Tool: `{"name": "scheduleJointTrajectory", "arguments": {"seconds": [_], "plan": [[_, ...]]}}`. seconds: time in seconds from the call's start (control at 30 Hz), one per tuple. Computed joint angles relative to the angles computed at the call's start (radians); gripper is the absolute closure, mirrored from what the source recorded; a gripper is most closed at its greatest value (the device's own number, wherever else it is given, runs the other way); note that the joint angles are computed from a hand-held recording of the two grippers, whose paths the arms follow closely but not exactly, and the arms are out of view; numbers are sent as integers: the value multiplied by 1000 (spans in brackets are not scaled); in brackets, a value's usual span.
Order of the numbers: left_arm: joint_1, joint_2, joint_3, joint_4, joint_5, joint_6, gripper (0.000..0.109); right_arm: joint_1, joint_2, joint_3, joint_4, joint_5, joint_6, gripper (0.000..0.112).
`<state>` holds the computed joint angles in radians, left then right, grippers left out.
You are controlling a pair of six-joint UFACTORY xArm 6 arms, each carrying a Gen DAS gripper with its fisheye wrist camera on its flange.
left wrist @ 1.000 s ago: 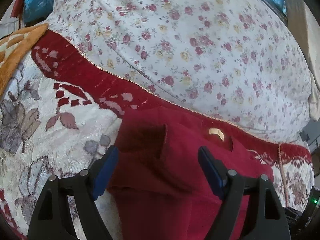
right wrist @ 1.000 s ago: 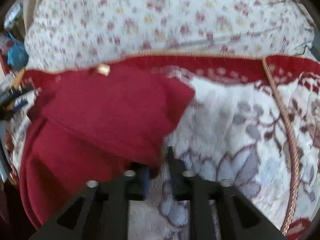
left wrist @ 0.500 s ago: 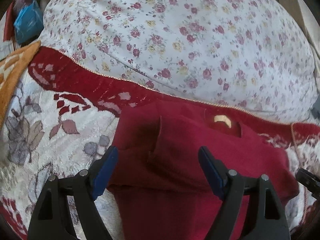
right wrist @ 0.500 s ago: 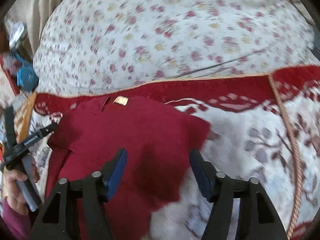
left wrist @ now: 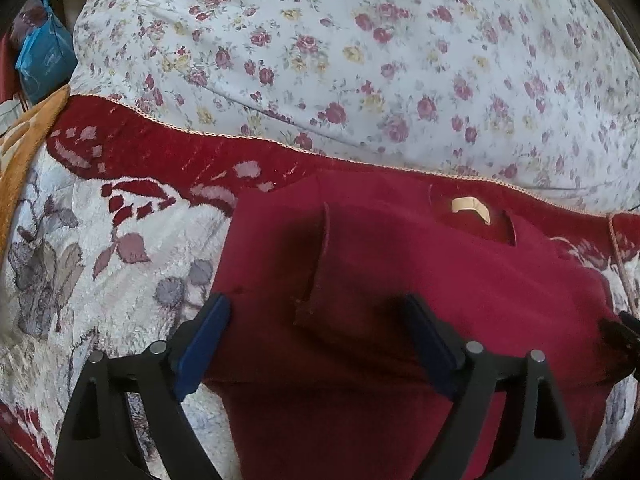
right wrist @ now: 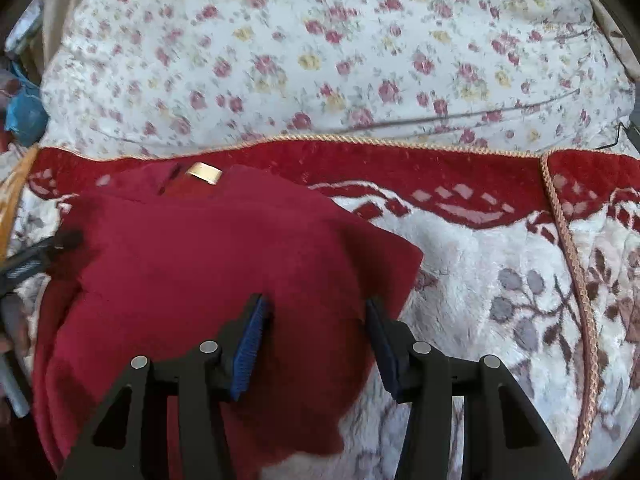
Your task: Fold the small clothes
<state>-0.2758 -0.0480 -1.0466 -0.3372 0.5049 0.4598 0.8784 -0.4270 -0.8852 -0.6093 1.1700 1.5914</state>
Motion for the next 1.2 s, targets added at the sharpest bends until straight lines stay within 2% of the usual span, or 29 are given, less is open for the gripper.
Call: {"name": "scheduleJointTrajectory", "arguments": {"seconds": [0.1, 0.2, 0.33, 0.4, 0.47, 0.5, 0.6, 0.63, 0.67, 0.7, 0.73, 0.77, 0.83, 0.97, 1.07, 1.1, 1.17, 1.2], "plan": [[-5, -2, 10, 23, -11, -8, 19, 3, 21, -4, 41, 44, -27, 58], [-3, -5, 9, 14, 1, -1, 19, -19, -33, 64, 69, -4, 19, 56], [3, -22, 19, -13, 14, 26, 19, 20, -44, 38, 52, 72, 36, 56], [5, -27, 21, -18, 16, 32, 19, 22, -110, 89, 29, 27, 122, 54], [6, -28, 20, -24, 21, 31, 19, -2, -177, 148, 16, -10, 219, 44], [6, -27, 18, -21, 22, 27, 19, -24, -200, 170, 12, -22, 251, 43], [4, -24, 20, -9, 17, 17, 19, -111, -209, 202, 28, -59, 212, 41], [3, -25, 21, -4, 14, 12, 19, -150, -201, 216, 48, -105, 170, 41], [2, -24, 21, -2, 13, 9, 19, -182, -199, 235, 67, -161, 131, 49], [2, -24, 20, 0, 12, 7, 19, -208, -192, 249, 80, -216, 92, 63], [1, -23, 19, 0, 13, 7, 19, -215, -178, 244, 78, -229, 62, 85], [2, -22, 18, -1, 14, 9, 19, -208, -165, 226, 57, -201, 46, 90], [3, -18, 13, -7, 23, 18, 19, -168, -123, 162, -1, -72, 21, 94], [2, -10, 4, 1, 28, 5, 18, -185, -135, 191, 35, -78, 12, 94], [4, -12, 6, -7, 28, 11, 18, -125, -141, 133, 37, 24, 60, 86], [5, -15, 9, -13, 28, 19, 18, -103, -161, 129, 25, 26, 77, 83], [8, -20, 14, -18, 27, 27, 18, -46, -164, 104, 2, 23, 83, 69], [9, -22, 16, -21, 26, 30, 18, -11, -142, 77, 4, 35, 64, 68]]}}
